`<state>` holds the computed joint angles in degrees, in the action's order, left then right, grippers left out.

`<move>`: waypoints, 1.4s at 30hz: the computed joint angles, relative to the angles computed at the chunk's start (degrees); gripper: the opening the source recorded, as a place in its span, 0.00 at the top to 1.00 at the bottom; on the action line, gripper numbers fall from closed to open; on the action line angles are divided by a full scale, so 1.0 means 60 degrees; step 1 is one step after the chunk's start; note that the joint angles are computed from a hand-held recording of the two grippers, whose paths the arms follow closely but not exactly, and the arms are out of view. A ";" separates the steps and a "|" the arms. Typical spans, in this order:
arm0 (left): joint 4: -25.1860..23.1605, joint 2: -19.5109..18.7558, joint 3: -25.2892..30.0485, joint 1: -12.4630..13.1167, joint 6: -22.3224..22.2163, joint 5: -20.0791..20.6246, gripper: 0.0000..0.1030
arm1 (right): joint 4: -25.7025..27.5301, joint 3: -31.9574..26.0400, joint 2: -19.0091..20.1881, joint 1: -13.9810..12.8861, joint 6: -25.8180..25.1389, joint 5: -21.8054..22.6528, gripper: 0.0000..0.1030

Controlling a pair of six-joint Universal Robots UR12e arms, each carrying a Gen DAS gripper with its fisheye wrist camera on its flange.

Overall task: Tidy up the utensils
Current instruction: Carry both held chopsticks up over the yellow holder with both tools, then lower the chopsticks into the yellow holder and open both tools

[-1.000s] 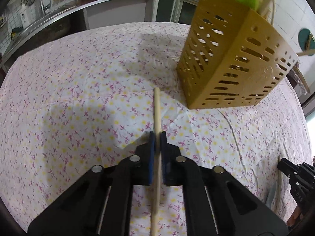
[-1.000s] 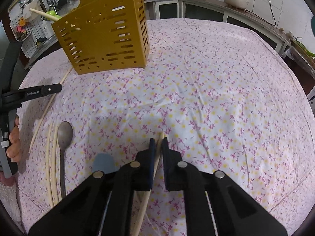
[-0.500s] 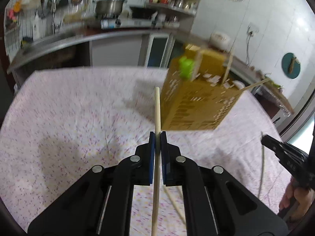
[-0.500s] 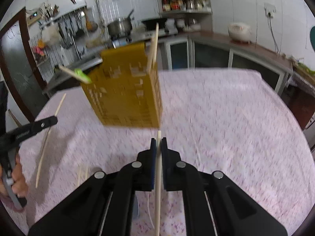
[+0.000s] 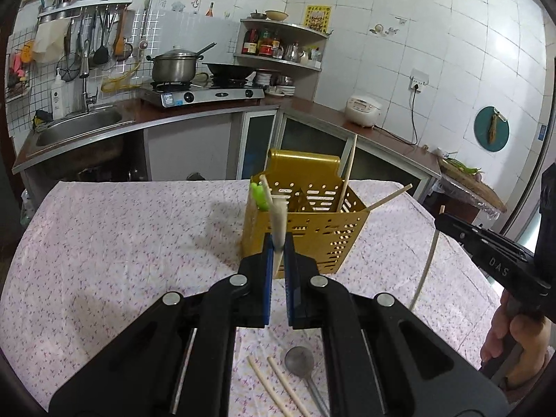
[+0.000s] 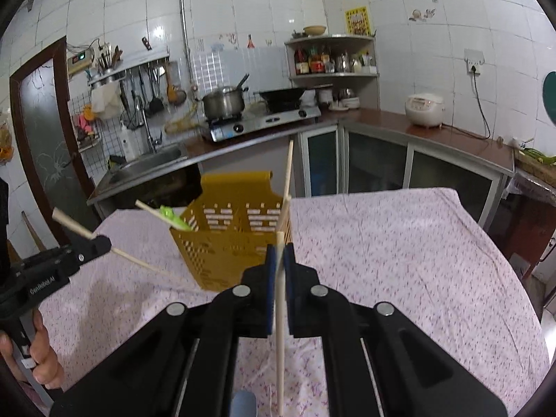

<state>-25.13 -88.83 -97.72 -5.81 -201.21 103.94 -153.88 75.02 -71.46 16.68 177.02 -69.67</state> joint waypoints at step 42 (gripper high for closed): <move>-0.1369 -0.1329 0.2171 0.0478 0.0601 -0.0103 0.96 | -0.0470 -0.3909 0.2379 0.0384 0.1483 -0.0301 0.95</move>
<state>-33.34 -96.80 -84.69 -2.94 -197.61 103.32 -156.70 51.57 -57.19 18.98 185.91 -71.48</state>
